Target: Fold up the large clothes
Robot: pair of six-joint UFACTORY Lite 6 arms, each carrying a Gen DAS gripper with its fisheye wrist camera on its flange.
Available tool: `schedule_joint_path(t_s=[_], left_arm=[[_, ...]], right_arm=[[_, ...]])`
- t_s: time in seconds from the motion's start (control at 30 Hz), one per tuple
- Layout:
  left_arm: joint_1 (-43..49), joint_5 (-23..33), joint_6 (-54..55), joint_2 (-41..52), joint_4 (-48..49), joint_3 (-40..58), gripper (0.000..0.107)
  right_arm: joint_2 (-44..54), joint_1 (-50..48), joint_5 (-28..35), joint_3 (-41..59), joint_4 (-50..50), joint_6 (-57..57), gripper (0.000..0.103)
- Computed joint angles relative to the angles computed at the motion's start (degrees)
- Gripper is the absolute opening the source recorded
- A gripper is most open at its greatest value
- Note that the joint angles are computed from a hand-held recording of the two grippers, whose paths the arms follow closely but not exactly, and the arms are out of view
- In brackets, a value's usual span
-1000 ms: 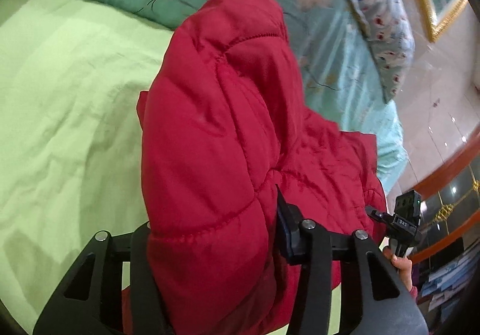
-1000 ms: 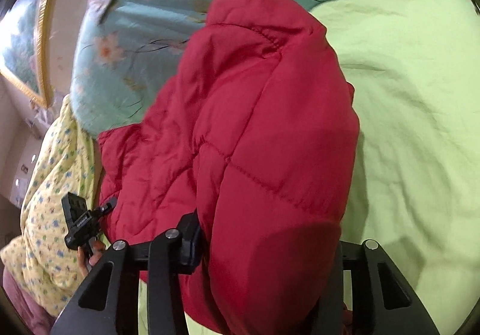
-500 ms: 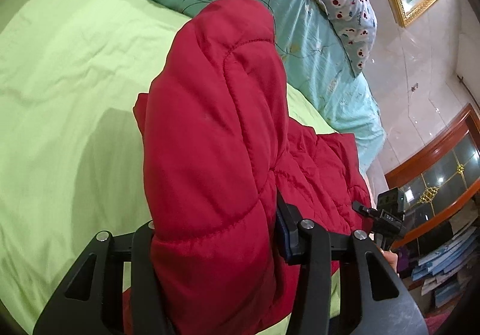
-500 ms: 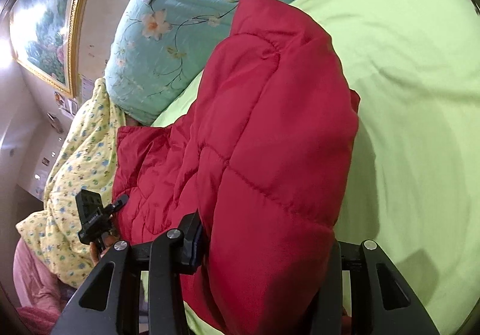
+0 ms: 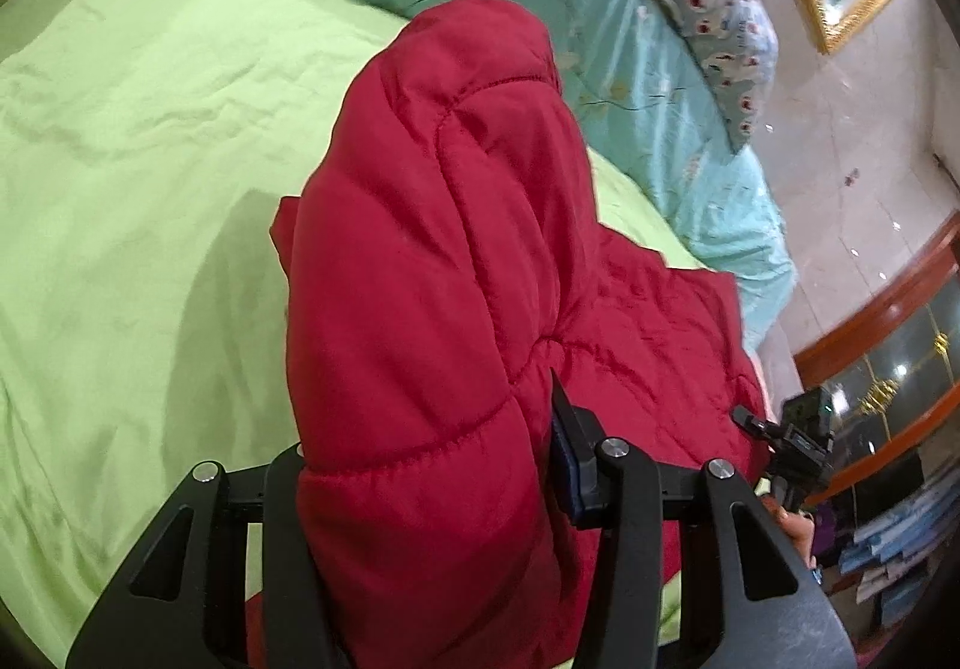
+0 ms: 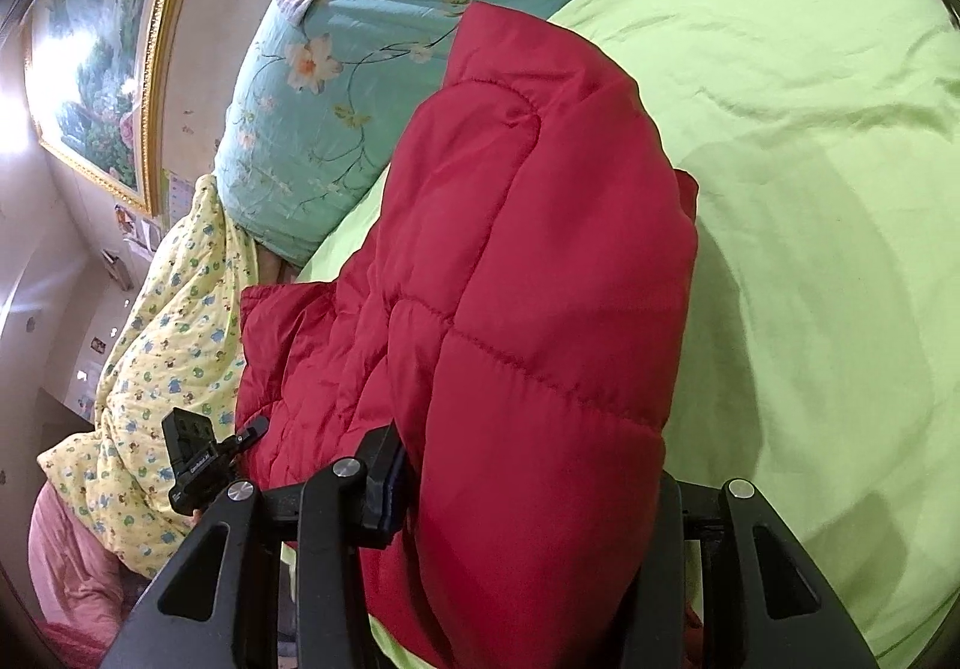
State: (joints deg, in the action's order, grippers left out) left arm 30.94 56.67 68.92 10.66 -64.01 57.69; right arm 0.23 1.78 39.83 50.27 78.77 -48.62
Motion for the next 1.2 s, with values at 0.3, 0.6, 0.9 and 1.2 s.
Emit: schedule_joint_path(t_s=[0.3,0.6,0.9,1.2], left_arm=[[-7.06,-16.35,3.02,-5.09,-4.73,-7.42,0.061],[-11.60,-27.89,-5.34,-14.64,-2.98,-13.69,0.079],[-9.24,-28.74,-13.85,-23.01,6.94,-14.88,0.080],[-9.11,-24.65,-15.53,-34.00,10.04,-18.61,0.080]], right_arm=[[0.68,1.71,-6.67,-3.16,4.89,-6.14,0.058],[1.73,-0.24,-5.50,-6.32,13.52,-13.69,0.070],[0.87,-0.47,-6.17,-7.62,15.22,-14.83,0.079],[-10.54,2.18,-18.30,-13.85,16.66,-12.28,0.091]])
